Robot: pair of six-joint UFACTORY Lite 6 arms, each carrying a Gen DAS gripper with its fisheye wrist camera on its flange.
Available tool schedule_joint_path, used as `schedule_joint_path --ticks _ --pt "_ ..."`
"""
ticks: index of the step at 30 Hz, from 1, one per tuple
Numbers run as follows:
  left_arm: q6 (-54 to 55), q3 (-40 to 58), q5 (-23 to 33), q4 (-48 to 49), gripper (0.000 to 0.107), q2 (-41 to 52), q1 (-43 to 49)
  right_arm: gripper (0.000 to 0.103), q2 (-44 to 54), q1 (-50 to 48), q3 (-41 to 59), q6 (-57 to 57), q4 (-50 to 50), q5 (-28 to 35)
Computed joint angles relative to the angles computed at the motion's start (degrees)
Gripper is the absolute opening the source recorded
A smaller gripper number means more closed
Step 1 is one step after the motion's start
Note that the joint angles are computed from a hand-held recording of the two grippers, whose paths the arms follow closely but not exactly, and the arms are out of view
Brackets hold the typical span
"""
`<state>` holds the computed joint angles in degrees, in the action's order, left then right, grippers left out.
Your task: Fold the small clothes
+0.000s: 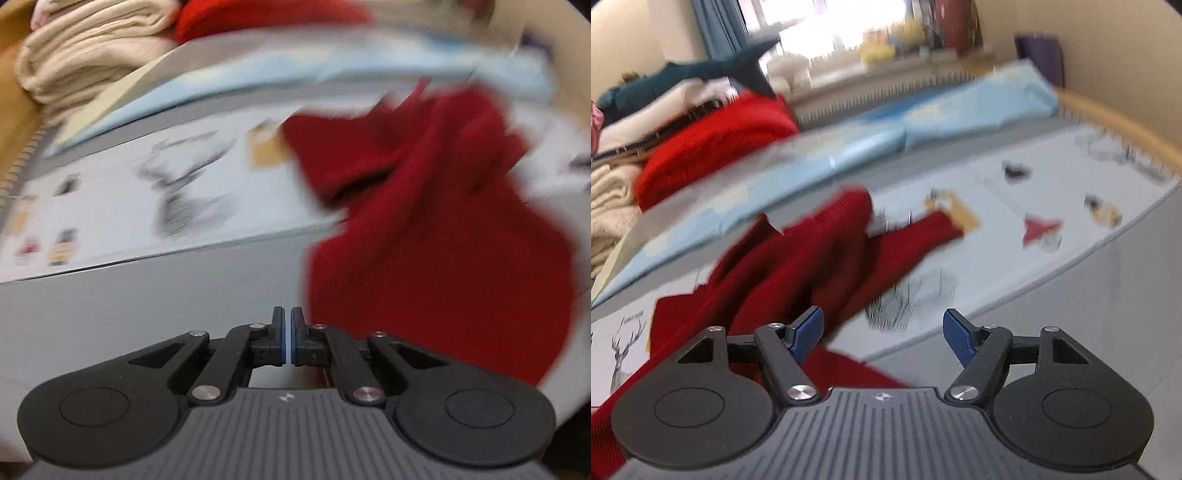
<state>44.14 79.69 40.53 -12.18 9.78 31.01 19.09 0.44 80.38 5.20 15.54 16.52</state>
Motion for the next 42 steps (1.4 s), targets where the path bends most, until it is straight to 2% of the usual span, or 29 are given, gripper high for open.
schedule_joint_path --ticks 2,4,6,8,11,14,16,17,18,19,21,26,30,31,33,35,38,41,42 --pt "-3.6 -0.5 -5.3 6.0 0.004 1.2 -0.1 0.073 4.0 0.6 3.3 -0.7 1.0 3.3" --pt "-3.8 4.5 -2.7 2.3 0.006 4.5 0.8 0.073 8.9 1.2 7.5 1.0 0.7 7.0" --pt "1.0 9.3 2.0 -7.2 0.014 7.9 2.0 0.073 13.4 2.0 11.1 1.4 0.4 9.5" --pt "1.3 12.4 3.9 -10.5 0.033 10.8 1.2 0.072 17.8 3.4 14.7 4.3 -3.6 10.7" --pt "-3.2 16.4 4.5 -8.6 0.045 15.9 -2.1 0.071 22.8 4.5 18.0 6.9 -8.5 11.6" --pt "-6.1 15.7 3.1 -7.3 0.045 18.5 -4.8 0.067 23.1 5.2 16.4 6.2 -10.0 9.0" --pt "-7.7 14.0 1.2 -6.9 0.049 17.6 -6.8 0.045 22.0 5.2 14.6 0.9 -6.9 7.1" --pt "-7.7 13.4 0.3 -7.8 0.058 16.9 -7.5 0.04 21.4 4.8 13.7 -2.5 -4.0 6.6" --pt "-6.0 12.8 -0.1 -10.5 0.063 16.3 -7.9 0.027 20.4 4.4 12.4 -5.5 -1.2 6.0" --pt "-5.3 13.5 0.2 -12.0 0.073 16.5 -8.6 0.02 19.2 4.0 10.9 -8.6 1.3 5.5" --pt "-6.0 14.3 -0.1 -12.1 0.076 17.3 -10.8 0.009 16.7 2.7 8.0 -15.8 7.9 4.9" --pt "-11.8 13.5 -3.5 -7.8 0.076 19.0 -16.8 0.007 8.5 -2.3 -0.1 -31.9 23.8 5.0" --pt "-17.7 11.9 -6.0 -1.9 0.076 18.6 -19.9 0.005 -0.5 -7.7 -7.5 -45.9 33.9 9.2" --pt "-18.7 11.7 -6.7 -0.5 0.076 18.8 -20.4 0.0 -3.0 -9.6 -9.6 -48.9 35.7 10.8" --pt "-22.0 10.7 -8.0 3.2 0.076 18.6 -21.6 0.0 -7.8 -12.2 -14.1 -49.7 32.7 9.7" --pt "-25.4 10.2 -9.1 6.5 0.076 19.2 -22.4 0.0 -10.1 -16.9 -16.7 -49.6 30.3 11.4" --pt "-31.7 11.1 -10.2 11.8 0.075 20.7 -23.5 0.0 -9.4 -23.3 -18.3 -54.1 34.3 14.7" --pt "-34.1 11.9 -10.5 11.7 0.075 21.0 -23.7 0.011 -6.8 -23.0 -17.5 -60.3 41.4 15.0" --pt "-35.0 12.1 -10.5 12.1 0.075 21.1 -23.8 0.029 -5.2 -21.8 -16.2 -61.9 43.5 15.0"
